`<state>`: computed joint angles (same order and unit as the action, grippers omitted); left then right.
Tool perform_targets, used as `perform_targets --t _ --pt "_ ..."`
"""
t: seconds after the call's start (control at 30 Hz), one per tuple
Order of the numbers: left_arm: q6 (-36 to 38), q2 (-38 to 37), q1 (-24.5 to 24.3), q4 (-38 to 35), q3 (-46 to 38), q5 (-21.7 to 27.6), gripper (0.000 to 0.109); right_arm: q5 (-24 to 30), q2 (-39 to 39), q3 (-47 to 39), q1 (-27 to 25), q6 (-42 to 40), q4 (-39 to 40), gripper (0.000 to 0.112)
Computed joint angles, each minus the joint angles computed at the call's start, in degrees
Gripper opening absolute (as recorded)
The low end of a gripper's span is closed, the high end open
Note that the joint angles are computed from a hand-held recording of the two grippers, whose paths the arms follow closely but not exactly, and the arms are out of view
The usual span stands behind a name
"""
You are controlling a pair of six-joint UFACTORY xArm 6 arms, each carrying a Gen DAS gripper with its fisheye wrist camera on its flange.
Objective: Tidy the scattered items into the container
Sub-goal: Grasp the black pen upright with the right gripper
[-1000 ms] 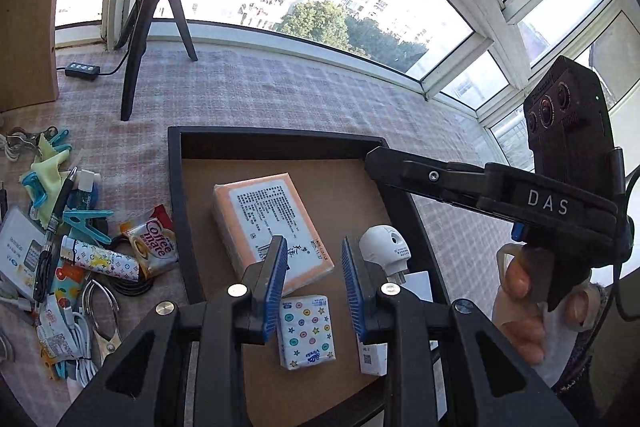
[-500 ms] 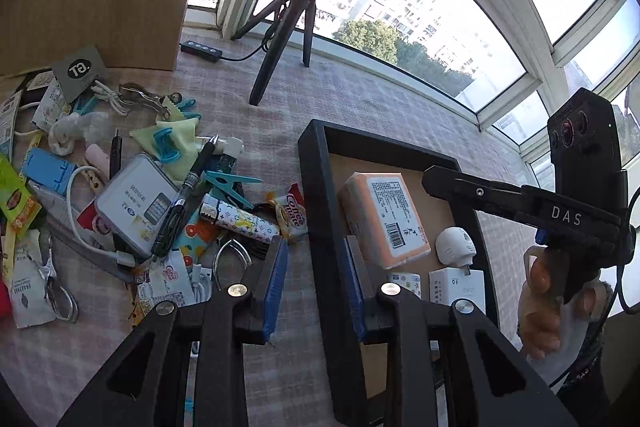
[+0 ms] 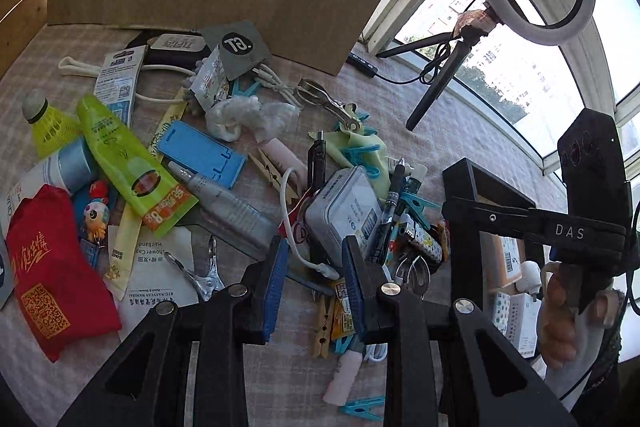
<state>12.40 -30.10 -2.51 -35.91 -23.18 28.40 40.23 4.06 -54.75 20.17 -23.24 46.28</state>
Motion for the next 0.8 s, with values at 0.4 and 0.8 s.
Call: perform_targets --t 0.4,0.8 --pt "7.39 10.27 0.79 -5.24 -5.75 0.24 0.026 -1.81 8.79 -6.76 2.96 15.32 -14.15 0.017" --pt "12.14 13.93 3.48 -10.95 -8.20 2.47 0.026 0.44 13.64 -12.13 3.24 19.68 -16.33 0.017"
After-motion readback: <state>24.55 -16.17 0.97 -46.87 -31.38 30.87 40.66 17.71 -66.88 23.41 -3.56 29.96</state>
